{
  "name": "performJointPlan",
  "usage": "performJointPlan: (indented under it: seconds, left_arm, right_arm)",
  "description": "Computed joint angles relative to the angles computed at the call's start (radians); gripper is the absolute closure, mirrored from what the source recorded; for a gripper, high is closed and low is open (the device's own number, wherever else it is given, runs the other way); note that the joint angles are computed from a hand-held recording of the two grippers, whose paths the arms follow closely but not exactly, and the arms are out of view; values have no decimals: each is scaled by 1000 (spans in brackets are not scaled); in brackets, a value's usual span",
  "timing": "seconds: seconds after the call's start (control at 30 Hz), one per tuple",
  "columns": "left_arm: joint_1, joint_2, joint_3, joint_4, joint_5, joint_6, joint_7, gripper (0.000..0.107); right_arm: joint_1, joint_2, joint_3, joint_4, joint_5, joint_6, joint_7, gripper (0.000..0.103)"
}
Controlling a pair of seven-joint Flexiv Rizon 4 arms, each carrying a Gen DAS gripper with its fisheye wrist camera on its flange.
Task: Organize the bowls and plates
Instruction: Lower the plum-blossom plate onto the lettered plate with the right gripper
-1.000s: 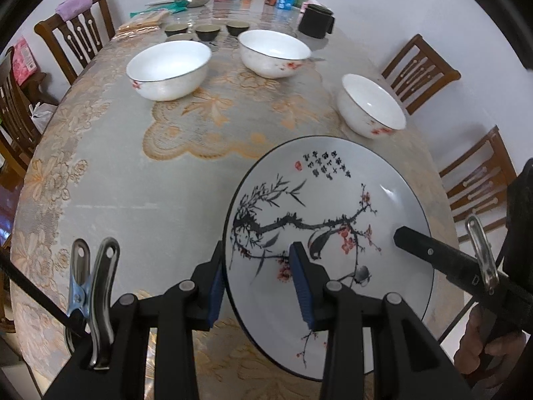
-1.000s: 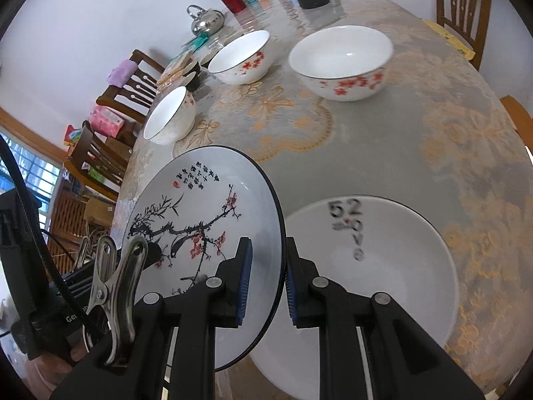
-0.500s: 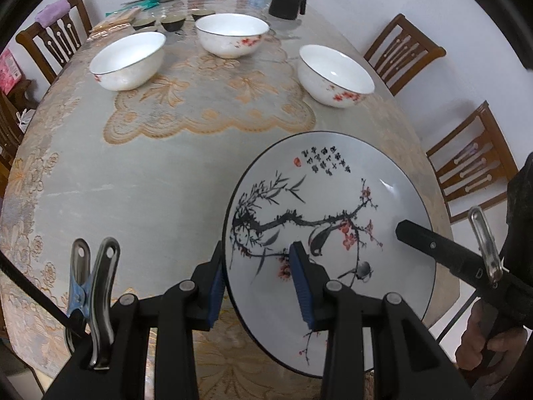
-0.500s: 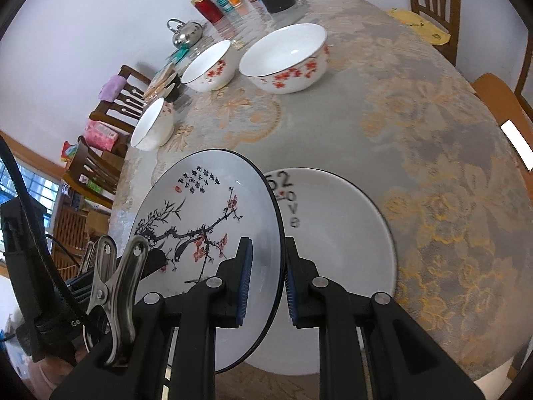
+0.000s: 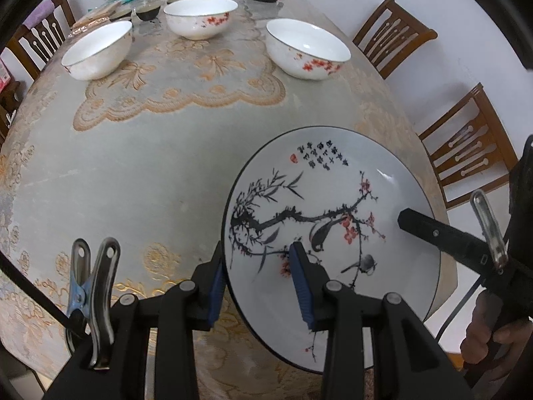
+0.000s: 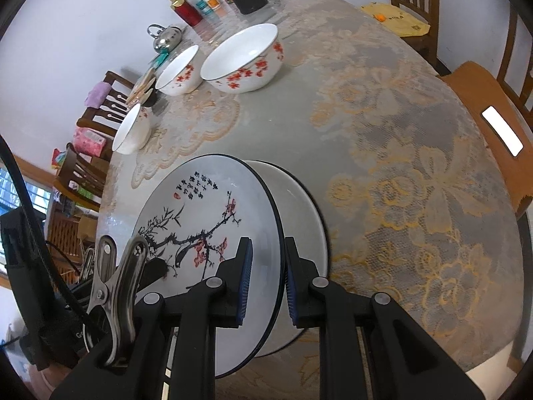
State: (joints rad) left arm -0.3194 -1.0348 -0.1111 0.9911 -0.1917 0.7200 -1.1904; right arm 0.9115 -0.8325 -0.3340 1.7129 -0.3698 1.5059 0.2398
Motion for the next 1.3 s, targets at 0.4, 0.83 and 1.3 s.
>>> performJointPlan:
  seconds: [0.4,0.83,1.3]
  left_arm:
    - [-31,-11,29,-4,46,31,-25,69]
    - [-44,-1,44,24,101,86,0,70]
    - [-38,16,35,55,90,102,14,70]
  right_arm:
    - [-34,-4,46,3,12,6,-39,82]
    - [2,15,9,19,-20,-49,-52,82]
    - [-62,61,96,-8,-217,-266,-5,77]
